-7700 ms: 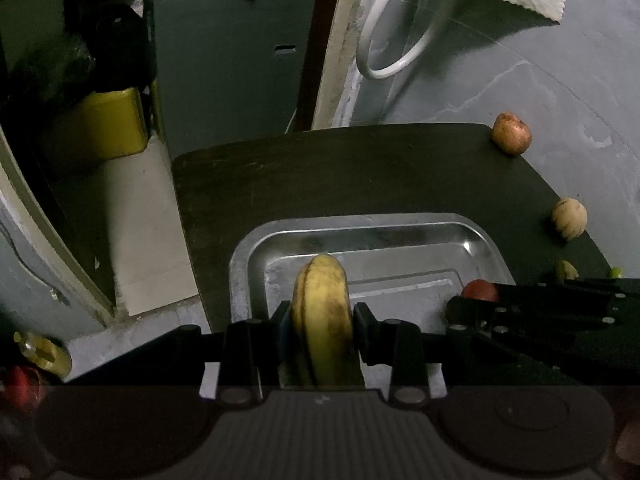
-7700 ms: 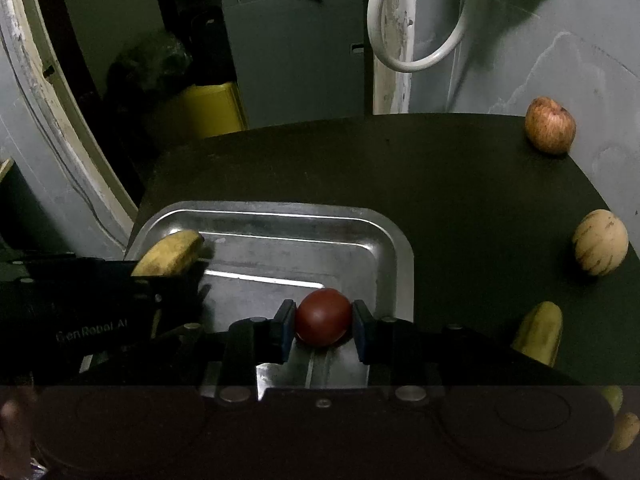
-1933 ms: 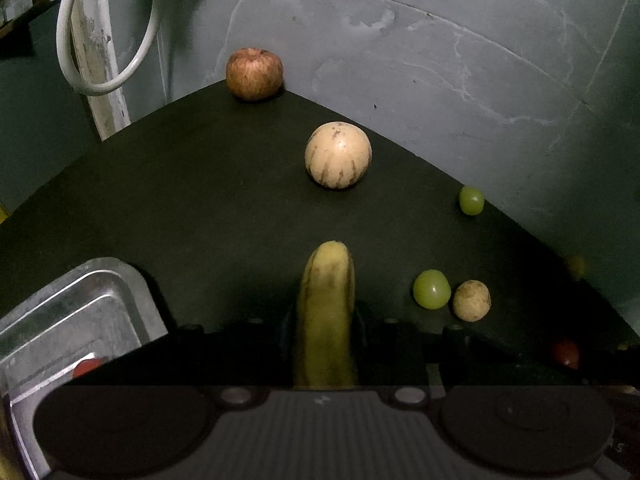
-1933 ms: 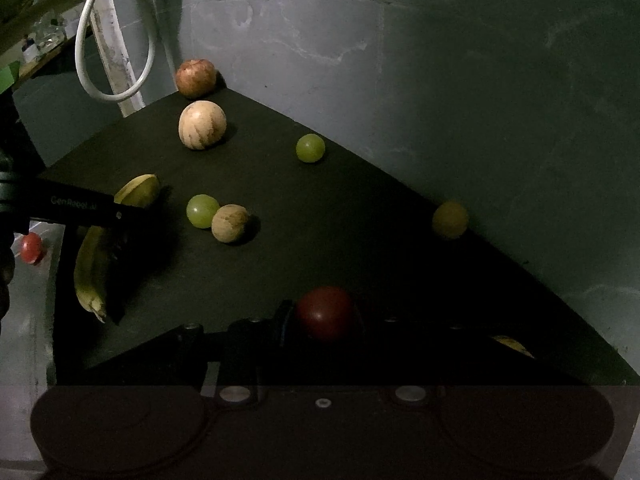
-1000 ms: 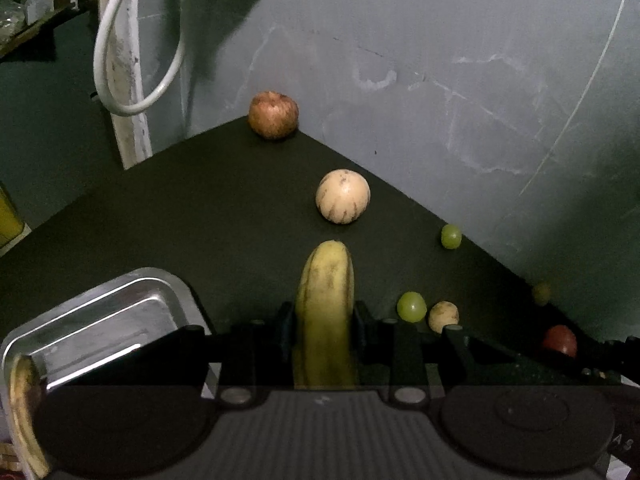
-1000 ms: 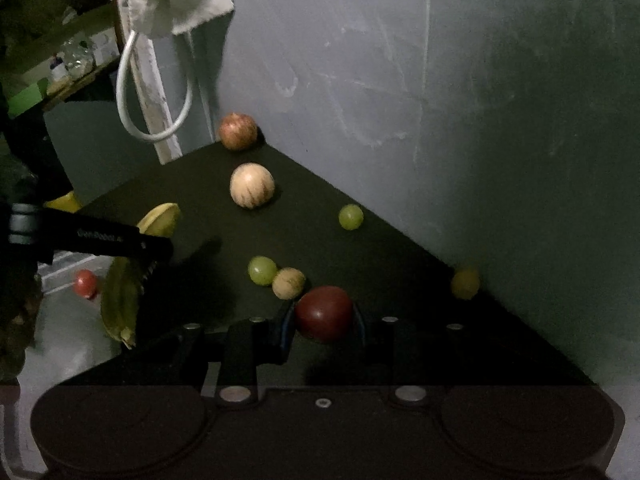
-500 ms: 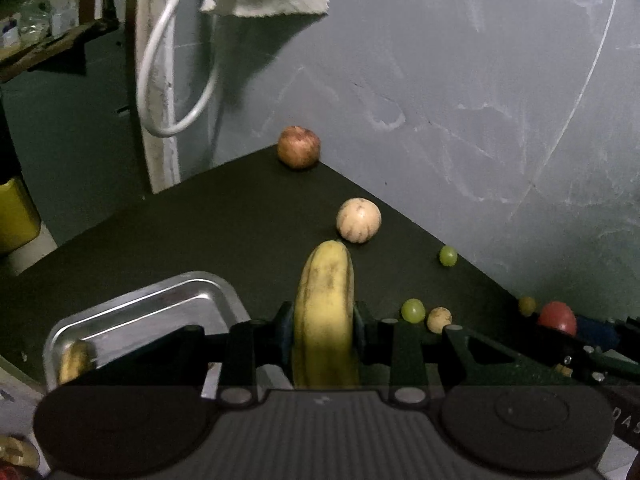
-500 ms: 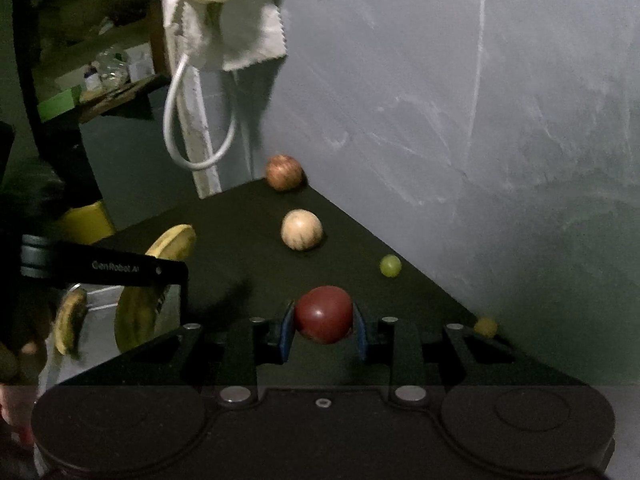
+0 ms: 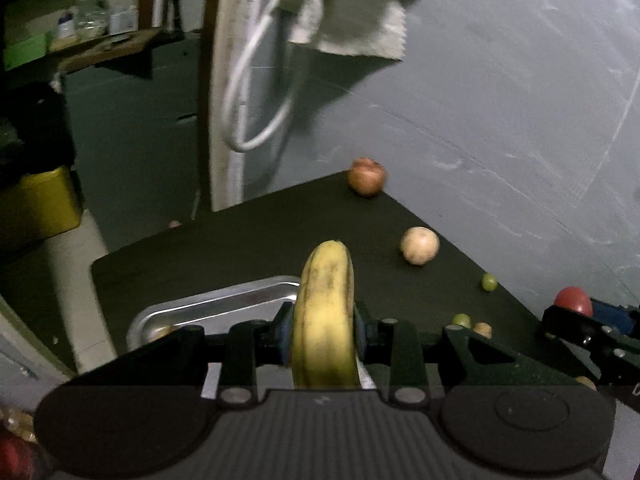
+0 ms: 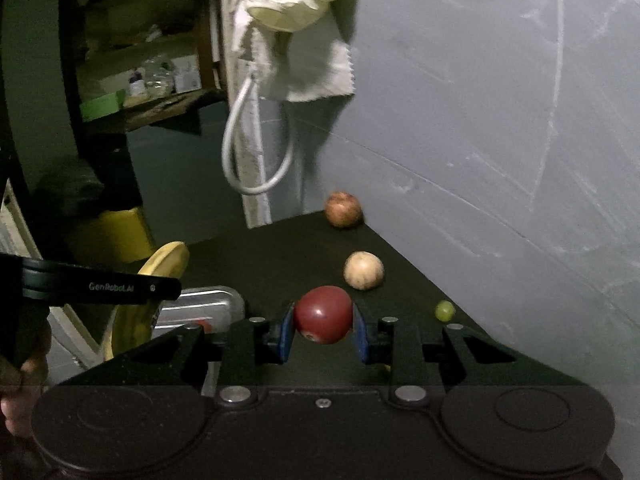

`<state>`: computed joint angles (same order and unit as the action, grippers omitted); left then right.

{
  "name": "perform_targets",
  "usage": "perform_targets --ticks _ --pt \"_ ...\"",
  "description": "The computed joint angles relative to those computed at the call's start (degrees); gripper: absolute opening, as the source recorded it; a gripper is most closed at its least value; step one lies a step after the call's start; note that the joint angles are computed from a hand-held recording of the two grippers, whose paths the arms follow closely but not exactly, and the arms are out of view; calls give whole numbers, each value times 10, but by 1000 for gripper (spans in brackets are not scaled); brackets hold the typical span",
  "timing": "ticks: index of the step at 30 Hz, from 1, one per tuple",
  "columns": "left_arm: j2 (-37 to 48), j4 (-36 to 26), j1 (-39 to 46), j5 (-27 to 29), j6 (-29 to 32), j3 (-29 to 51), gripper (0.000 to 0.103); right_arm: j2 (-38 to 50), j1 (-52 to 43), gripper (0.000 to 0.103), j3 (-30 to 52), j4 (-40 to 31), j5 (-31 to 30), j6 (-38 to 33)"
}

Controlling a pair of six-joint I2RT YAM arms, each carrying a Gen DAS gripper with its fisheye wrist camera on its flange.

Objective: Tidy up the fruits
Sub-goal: 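Carry the banana in the left tool while the right tool carries the tomato over the tray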

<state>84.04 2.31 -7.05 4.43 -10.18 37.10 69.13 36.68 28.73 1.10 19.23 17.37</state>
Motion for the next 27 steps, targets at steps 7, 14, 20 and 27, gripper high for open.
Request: perform_targets --ticks 7,14,20,27 --pt "-55 -17 57 7 8 -35 33 39 37 32 37 16 -4 -8" --pt "-97 -31 104 18 11 -63 33 64 60 32 65 23 -13 -21" --pt "-114 -33 140 35 16 -86 33 91 77 32 86 26 -20 -28" --pt "-81 -14 170 56 24 -89 33 136 80 32 112 35 -36 -35"
